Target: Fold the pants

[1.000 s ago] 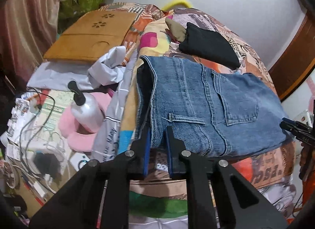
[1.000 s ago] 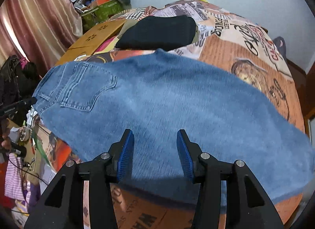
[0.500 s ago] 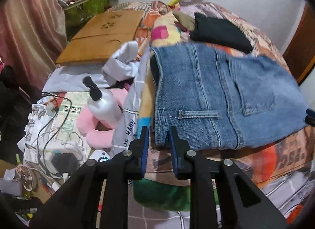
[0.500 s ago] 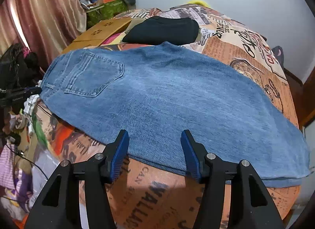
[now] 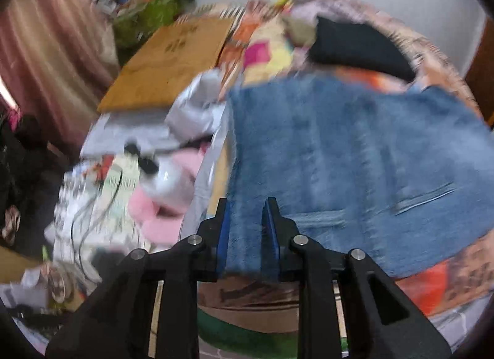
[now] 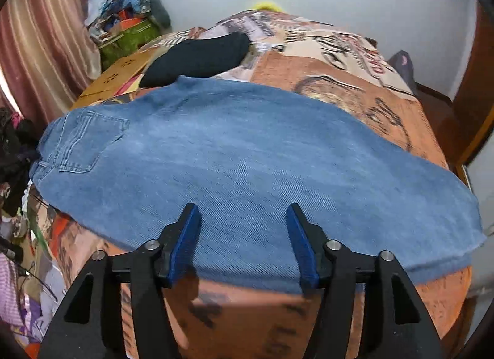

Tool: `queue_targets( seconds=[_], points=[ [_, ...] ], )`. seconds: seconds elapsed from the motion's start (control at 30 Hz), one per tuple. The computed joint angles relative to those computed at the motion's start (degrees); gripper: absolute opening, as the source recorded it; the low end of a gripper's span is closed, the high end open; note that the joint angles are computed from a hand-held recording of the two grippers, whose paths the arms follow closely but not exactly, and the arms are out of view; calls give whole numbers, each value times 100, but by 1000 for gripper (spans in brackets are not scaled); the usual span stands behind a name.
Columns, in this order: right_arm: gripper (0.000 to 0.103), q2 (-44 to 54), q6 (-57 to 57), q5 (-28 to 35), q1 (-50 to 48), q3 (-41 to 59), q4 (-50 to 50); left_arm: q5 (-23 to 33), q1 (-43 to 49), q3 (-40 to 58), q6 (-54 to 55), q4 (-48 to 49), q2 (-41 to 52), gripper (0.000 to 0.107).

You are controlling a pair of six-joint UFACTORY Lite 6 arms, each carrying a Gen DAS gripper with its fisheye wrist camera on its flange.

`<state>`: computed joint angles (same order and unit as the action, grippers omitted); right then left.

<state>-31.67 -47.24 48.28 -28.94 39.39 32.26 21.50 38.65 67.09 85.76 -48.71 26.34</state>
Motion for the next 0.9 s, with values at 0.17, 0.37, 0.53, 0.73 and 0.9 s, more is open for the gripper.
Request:
queue_targets(
  seconds=[0.17,0.37,0.53,0.73,0.9],
  points=[
    [65,207,-1497,949,-2141,137,423,278,254,122,-846,599,-96,31],
    [66,1568,-2509,1086,-4473,1109,374,640,-144,-405,-1448,861,-1399,32],
    [66,3191,-2831,1106,-5608,2560,790,707,-1494,-674,-2654,1140,-2162,48],
    [66,5107,-2267,1207,-5954,4557,1022,419,-3576,-415,-4648,1662,-1747,52],
    [61,6091,-1592,1235,-5704,5355,1052,151,-4878,-90,-5608,2032,-1121,52]
  ],
)
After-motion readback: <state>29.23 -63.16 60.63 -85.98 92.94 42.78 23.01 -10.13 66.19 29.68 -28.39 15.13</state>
